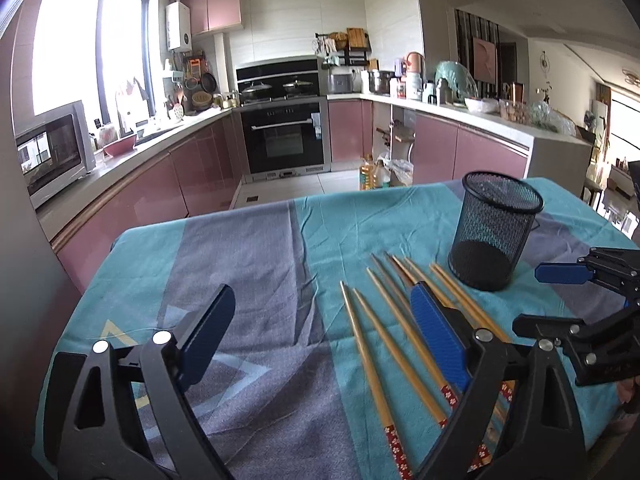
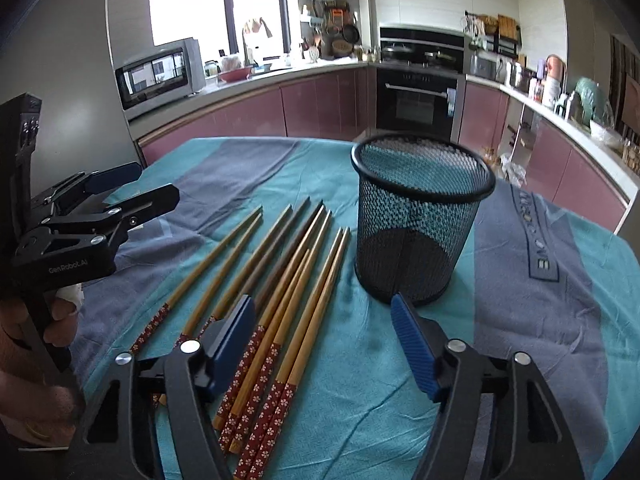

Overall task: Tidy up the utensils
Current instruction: 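Close the left tool on one bamboo chopstick while the right tool grasps another, then lift the left tool's chopstick upright over the mesh holder while the right tool carries its own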

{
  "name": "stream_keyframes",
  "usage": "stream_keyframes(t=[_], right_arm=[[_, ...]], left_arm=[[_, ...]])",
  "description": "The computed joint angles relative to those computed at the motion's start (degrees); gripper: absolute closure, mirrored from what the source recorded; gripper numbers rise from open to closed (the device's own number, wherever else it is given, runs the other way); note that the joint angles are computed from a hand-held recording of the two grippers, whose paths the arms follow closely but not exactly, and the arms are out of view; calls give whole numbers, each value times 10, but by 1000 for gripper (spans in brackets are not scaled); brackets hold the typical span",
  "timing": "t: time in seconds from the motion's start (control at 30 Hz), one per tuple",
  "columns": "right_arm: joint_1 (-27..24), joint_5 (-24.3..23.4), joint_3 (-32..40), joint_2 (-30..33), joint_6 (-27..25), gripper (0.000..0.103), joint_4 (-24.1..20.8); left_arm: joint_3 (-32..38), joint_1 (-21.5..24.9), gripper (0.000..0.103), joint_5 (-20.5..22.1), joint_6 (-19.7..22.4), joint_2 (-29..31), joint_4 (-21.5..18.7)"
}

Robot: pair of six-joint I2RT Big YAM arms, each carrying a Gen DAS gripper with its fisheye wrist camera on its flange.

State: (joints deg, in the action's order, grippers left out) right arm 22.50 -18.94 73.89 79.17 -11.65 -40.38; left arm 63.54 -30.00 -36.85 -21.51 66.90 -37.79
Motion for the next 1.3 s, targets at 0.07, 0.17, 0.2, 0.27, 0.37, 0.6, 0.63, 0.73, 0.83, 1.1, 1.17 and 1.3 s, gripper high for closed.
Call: stream_keyframes(t=[0.07, 0.17, 0.2, 0.27, 0.37, 0.6, 0.63, 0.73, 0.83, 1.1, 1.17, 1.3], right_arm=[[-2, -1, 11, 17, 10, 48, -18], [-4, 0, 32, 35, 22, 57, -43], [-3, 2, 37, 38, 21, 58, -49], [0, 8, 46, 46, 17, 60, -56], [4, 15, 55, 57, 8, 65, -66], [7, 24, 72, 70, 3, 71, -81], [7, 24, 76, 75, 2, 72, -85], [9, 32, 79, 78, -3, 74, -88], [13, 35, 87, 86, -6, 77, -90], [7, 0, 101, 97, 8, 97, -98], [3, -13, 97, 93, 11, 97, -96], [-1, -36, 82, 70, 6, 97, -77]], left_arm=[[4, 10, 26, 29, 1, 10, -17], [7, 21, 34, 68, 7, 23, -32], [10, 23, 35, 76, 9, 31, -35], [17, 28, 40, 92, 14, 46, -49], [30, 29, 49, 115, 8, 65, -72], [35, 46, 66, 166, 0, 88, -81], [35, 49, 68, 174, -1, 91, -80], [39, 55, 68, 185, 2, 96, -81], [48, 58, 70, 194, 10, 105, -82], [61, 68, 93, 217, -6, 116, -76], [60, 69, 95, 220, -13, 116, -72], [50, 71, 95, 232, -19, 100, -67]])
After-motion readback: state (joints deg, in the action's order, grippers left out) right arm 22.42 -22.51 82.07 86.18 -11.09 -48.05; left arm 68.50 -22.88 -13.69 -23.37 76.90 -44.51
